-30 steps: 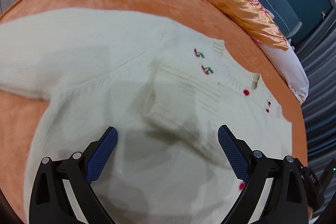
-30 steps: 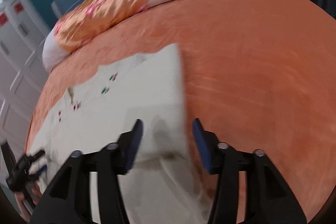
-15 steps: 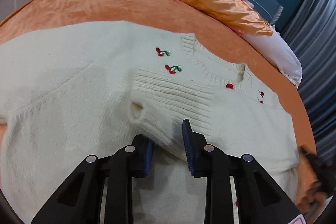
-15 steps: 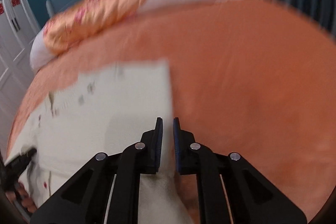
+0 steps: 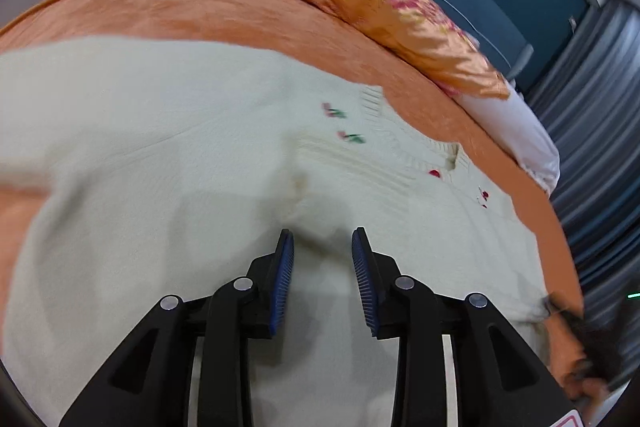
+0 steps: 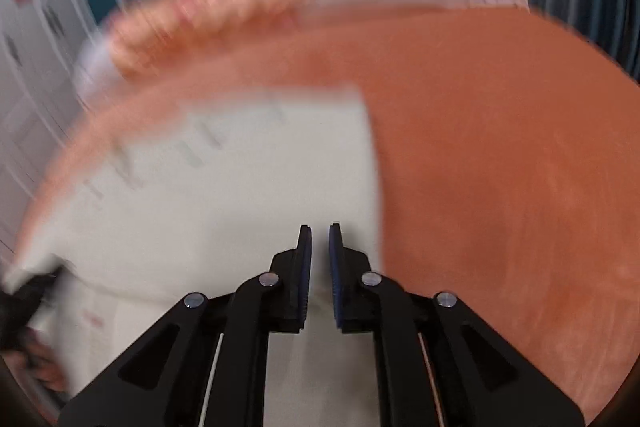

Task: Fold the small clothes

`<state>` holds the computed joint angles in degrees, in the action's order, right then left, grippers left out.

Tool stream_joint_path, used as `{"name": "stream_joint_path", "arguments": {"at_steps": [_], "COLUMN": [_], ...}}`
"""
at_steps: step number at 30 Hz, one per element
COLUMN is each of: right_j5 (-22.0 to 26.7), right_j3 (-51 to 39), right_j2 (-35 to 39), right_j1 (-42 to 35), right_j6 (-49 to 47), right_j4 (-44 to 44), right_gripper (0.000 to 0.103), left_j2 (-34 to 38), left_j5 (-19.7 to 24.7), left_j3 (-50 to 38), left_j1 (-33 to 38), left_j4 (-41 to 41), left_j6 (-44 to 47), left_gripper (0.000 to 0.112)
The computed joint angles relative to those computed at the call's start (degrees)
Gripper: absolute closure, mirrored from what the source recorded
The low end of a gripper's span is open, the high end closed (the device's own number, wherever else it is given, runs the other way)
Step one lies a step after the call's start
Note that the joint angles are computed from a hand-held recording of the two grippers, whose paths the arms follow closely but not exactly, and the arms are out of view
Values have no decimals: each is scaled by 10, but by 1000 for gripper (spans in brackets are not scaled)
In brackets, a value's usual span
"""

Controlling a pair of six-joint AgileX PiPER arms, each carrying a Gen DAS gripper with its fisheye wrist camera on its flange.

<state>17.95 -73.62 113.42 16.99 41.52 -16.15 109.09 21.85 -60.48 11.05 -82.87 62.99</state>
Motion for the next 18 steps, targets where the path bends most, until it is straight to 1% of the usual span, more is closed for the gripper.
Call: {"name": "stream_joint_path", "arguments": {"at_steps": [1,2,3,4,5,6,7,8,9,10,11,12,13,14,15,16,18], "right_j5": [-25,-26,-5,-5,-24,-34,-30,-24,-10,-5,2,31,63,104,124,128,109], "right_j3": [19,28,32,60,86,115,133,146,158,171,185,192,195,192,197,198,211], "right_j2": [-7,-16,-36,-65,-86,-109,-119,-125,-125,-124,-126,-122,-125,-120,-124,-119,-119], "right_j1": [-2,4,19,35,50,74,102,124,158,189,217,261,288,320,336,338,326], "right_j6": [30,82,139,196,243,269,295,308,333,345,381,438,486,525,545,565,587], "right_j4": [-19,-61,-111,-155,-189,-207,-227,-240,-261,-267,-293,-339,-383,-421,-436,-454,-476], "right_gripper": [97,97,94,89,88,86,82,81,81,81,81,81,81,81,81,80,79], "left_j2": [-11,-25,-51,-68,-89,-101,-116,-113,-107,-92,-75,-63,-37,-10,17,55,108], "left_j5": [15,30,44,52,66,82,89,119,135,152,151,146,148,154,160,171,186], "left_j3": [16,31,54,67,76,81,81,68,52,22,-10,-34,-76,-117,-157,-211,-286], "left_j1": [19,42,80,108,149,185,242,292,329,380,420,441,475,498,515,532,545], "left_j4": [-5,-3,7,19,45,58,86,110,133,165,196,223,253,283,309,335,377], "left_j6": [3,5,10,13,6,5,-17,-28,-47,-71,-96,-122,-151,-186,-217,-253,-312], "left_gripper": [82,82,82,80,74,69,60,58,57,55,53,53,52,52,52,52,52]}}
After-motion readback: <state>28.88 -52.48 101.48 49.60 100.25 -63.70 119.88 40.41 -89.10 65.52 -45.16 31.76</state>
